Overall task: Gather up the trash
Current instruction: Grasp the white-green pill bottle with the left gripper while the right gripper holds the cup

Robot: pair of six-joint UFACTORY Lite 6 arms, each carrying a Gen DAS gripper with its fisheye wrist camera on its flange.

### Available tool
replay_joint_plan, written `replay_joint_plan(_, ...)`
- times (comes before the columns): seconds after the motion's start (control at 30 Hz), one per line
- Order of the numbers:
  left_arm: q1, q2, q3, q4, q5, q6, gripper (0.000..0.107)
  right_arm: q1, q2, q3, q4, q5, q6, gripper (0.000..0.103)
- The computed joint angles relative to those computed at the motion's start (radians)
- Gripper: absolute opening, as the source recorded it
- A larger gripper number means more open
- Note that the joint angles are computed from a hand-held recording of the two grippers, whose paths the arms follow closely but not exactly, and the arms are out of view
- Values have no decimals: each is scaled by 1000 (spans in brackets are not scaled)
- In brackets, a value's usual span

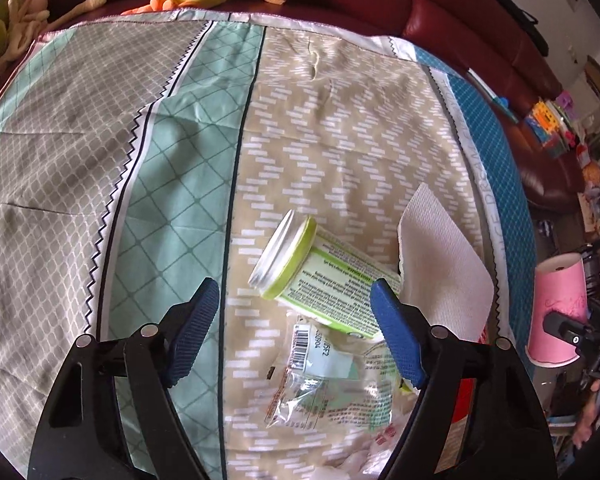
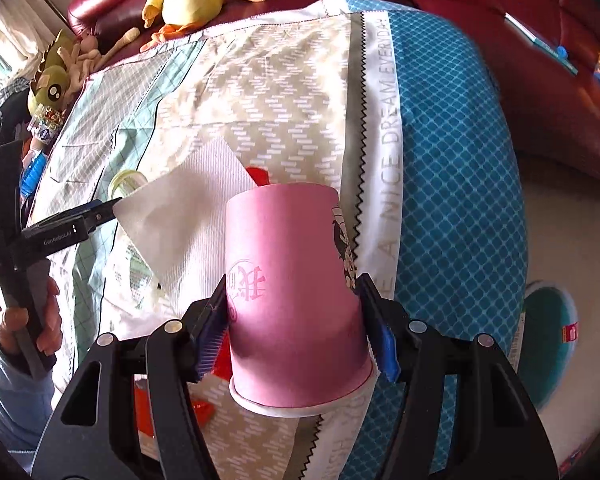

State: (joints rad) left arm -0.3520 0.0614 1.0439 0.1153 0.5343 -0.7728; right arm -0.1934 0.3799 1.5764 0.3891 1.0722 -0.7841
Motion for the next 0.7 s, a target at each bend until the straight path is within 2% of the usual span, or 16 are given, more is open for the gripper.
replay_joint_plan(0.2, -17, 173, 165, 42, 31, -54, 79, 49, 142, 152, -5, 22, 44, 59)
replay_joint_plan(0.33, -27, 210, 184, 93, 30, -140, 79, 38, 204, 218, 9, 39, 48, 59)
replay_joint_plan(0.4, -46, 236, 212, 166, 40, -204, 71, 30, 226, 236, 13, 44, 45, 59)
replay_joint_plan(0.5, -84, 290, 296, 224, 62, -174, 57, 15, 237, 229, 30, 45, 36, 59)
replay_joint_plan(0.6, -106, 330, 356, 258, 62, -156, 53, -2, 243, 222, 47, 47, 27, 59)
replay_joint_plan(0.7, -114, 362, 404, 228, 93, -121, 53, -26, 255, 234, 51, 54, 16, 59)
